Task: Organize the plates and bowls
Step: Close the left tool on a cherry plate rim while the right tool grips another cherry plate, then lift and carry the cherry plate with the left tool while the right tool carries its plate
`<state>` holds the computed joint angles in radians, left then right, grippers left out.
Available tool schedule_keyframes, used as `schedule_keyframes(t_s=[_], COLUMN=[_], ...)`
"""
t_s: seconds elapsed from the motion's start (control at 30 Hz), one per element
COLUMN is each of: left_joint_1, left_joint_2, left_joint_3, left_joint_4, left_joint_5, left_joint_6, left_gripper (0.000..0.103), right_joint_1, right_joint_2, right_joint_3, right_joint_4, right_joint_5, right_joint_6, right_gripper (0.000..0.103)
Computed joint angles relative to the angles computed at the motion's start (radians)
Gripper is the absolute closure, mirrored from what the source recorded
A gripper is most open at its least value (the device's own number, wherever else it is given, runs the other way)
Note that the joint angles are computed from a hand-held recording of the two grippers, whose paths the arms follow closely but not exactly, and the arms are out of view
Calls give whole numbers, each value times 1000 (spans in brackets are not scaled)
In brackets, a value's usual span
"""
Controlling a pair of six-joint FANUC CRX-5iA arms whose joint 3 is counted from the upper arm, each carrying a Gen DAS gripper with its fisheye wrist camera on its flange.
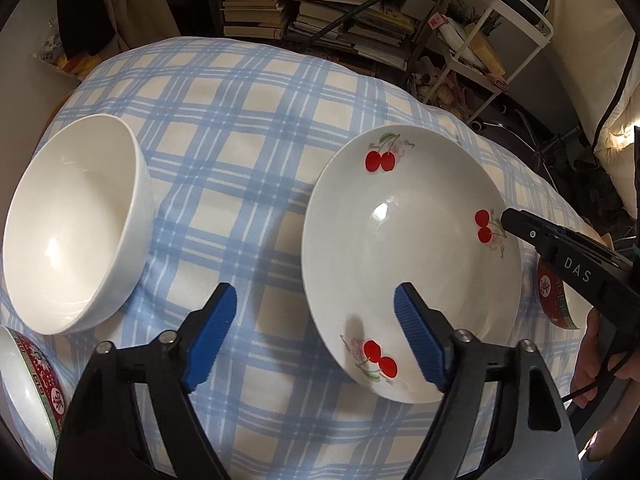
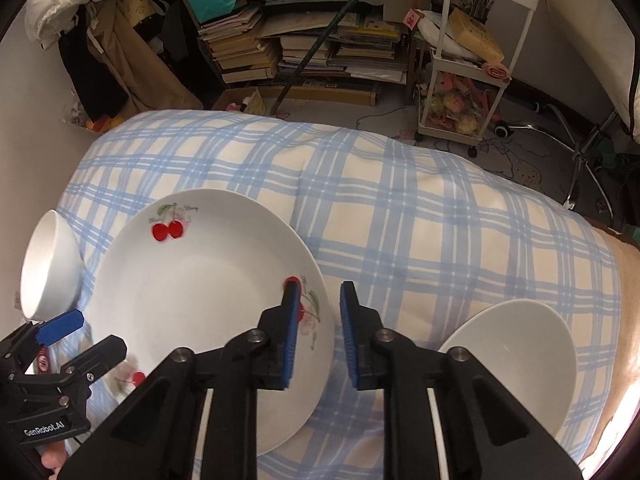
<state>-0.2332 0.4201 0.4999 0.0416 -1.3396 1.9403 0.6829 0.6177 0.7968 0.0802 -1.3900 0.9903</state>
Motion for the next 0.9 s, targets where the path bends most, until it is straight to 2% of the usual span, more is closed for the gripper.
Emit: schedule_keyframes(t_s=[0.07, 0.1, 0.3, 0.37, 0.43, 0.47, 0.67, 0.9], left_joint_1=[8, 10, 19, 25, 37, 44, 53, 37], left_joint_2=[4, 2, 20, 8, -5, -9, -9, -37], left_joint_3=[-15, -24, -18, -41, -74, -90, -93, -66], left_joint_4=[32, 39, 48, 57, 94, 119, 137, 62], left_joint_5=[15, 25, 23, 54, 92, 108, 117, 70], left_joint_6=[-11, -10, 9, 18, -1, -25, -70, -72], left_gripper=[27, 31, 61, 67, 80, 83, 85, 86], right_joint_1=[1, 0, 2, 4, 5, 6, 20, 18], right_joint_2=[8, 8, 27, 25, 22, 22, 36, -32], right_joint_3=[9, 9, 28, 23, 17, 14, 34, -50], right_joint_4=[4, -3, -6, -1, -2, 0, 30, -26], right_joint_5=[-10, -9, -39, -36, -30, -29, -59, -8], right_joint_6=[2, 0, 5, 6, -9, -14, 16, 2], right_gripper=[86, 88, 90, 90, 90, 90, 90, 91])
